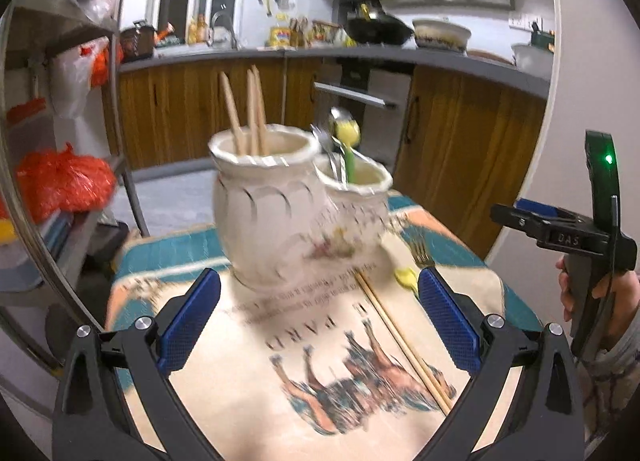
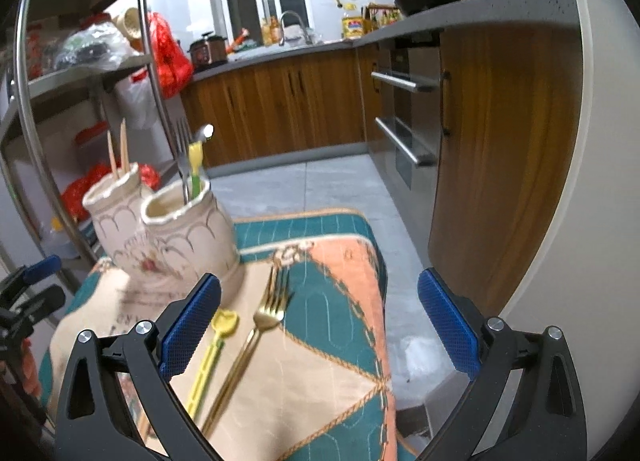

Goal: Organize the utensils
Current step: 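Move both open tools back down to the chopstick and gold fork on the cloth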

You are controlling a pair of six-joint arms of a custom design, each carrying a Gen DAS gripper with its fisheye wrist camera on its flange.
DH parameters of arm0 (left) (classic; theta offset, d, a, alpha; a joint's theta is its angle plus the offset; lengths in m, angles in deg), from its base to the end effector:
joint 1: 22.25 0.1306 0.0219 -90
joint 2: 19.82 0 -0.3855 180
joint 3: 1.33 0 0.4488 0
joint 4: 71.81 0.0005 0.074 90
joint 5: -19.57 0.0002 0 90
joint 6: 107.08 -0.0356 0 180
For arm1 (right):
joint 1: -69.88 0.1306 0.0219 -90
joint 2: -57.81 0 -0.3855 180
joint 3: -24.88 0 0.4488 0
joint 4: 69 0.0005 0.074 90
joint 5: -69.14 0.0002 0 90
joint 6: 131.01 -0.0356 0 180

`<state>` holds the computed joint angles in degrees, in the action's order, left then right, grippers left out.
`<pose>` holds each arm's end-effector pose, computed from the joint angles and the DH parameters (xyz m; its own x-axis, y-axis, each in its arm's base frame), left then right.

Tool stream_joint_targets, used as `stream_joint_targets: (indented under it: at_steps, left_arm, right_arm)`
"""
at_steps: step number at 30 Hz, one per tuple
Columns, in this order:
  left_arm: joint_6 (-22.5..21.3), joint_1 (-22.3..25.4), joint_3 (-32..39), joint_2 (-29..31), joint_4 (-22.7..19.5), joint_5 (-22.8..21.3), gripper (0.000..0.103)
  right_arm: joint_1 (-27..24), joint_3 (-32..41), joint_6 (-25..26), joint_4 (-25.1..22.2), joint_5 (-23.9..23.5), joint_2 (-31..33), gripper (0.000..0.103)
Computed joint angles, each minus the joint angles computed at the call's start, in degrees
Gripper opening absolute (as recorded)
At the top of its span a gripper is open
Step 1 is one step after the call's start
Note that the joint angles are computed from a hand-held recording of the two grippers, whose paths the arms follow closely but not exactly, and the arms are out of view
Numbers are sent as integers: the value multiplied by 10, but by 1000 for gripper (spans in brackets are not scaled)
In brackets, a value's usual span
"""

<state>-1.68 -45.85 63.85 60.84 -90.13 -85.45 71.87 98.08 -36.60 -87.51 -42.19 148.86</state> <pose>0.4450 -0.1849 0.3307 -0.5417 -0.0432 -0.8394 0.0472 0.9955 -0.0817 0.5416 0.0313 0.3148 -0.5657 -0.0913 -0.8195 -0.3697 0.9165 0.1531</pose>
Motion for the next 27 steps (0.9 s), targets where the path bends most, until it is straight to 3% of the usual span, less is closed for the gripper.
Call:
stream_joint_targets:
  at_steps: [3, 6, 9, 13, 24, 27]
  left_arm:
    - [0, -12, 12, 22, -27, -7, 97]
    - [8, -25, 38, 57, -84, -32, 97]
    - [31, -26, 49, 79, -118, -20, 96]
    - [52, -29, 53, 87, -130, -2, 96]
    - [44, -42, 81, 113, -170, -6, 89]
    - [44, -42, 88, 119, -176, -6, 82]
  right_arm:
    - [2, -5, 13, -9, 3, 3, 98]
    - [3, -6, 21, -19, 5, 6, 98]
    - [5, -5, 23, -25, 6, 8, 98]
    - [7, -4, 28, -29, 6, 9, 98]
    - [23, -7, 48, -44, 40, 9, 98]
    - [24, -8, 52, -48, 40, 9, 98]
